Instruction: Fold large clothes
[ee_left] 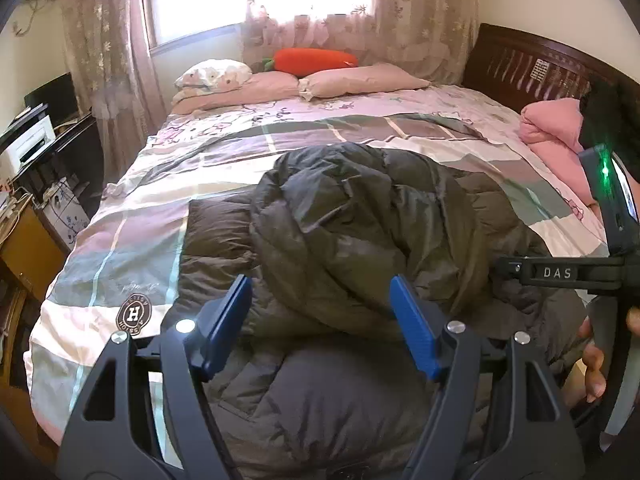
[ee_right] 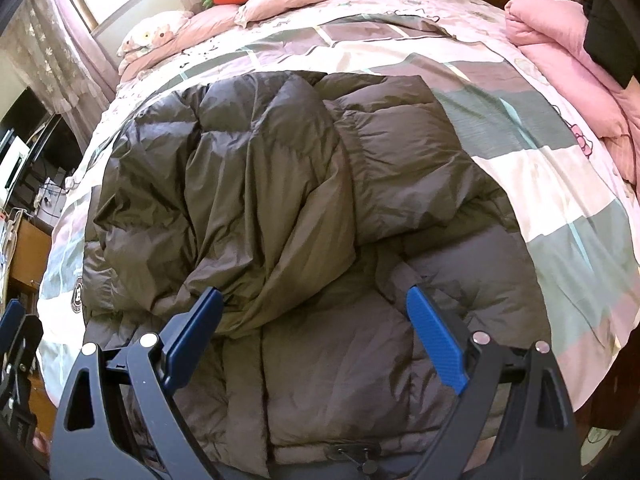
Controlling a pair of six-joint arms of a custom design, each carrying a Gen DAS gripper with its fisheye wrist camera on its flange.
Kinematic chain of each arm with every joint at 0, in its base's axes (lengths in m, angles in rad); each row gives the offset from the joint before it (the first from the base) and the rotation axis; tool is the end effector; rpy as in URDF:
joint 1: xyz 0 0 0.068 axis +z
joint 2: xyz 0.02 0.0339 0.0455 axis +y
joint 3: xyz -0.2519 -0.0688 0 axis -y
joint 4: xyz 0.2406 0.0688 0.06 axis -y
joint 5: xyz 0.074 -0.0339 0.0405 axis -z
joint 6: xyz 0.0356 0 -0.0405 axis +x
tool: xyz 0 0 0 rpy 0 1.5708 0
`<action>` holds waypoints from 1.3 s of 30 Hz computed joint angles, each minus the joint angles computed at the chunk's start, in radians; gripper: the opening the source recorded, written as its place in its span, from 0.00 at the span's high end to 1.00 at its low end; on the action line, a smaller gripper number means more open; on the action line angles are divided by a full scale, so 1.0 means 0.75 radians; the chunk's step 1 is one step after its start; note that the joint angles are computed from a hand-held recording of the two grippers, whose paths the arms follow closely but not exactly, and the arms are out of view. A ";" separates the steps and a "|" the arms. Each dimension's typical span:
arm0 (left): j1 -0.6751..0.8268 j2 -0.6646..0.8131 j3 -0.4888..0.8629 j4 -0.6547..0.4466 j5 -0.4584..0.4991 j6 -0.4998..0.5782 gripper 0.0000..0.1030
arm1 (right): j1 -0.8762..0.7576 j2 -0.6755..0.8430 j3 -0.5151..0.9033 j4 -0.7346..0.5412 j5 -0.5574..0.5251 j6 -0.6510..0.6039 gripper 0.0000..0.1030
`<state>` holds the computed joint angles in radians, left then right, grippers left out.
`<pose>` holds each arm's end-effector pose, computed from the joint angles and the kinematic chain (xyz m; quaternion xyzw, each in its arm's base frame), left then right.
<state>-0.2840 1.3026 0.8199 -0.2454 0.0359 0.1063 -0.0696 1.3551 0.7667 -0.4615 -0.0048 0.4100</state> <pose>0.2646 -0.0786 0.2249 0.1841 0.8937 -0.0526 0.4059 0.2535 -0.0175 0.1809 0.2289 0.9388 0.0459 0.2534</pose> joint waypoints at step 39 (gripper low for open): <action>0.619 0.550 -0.024 -0.364 0.088 0.043 0.24 | -0.542 0.254 -0.317 -0.054 0.022 -0.252 0.01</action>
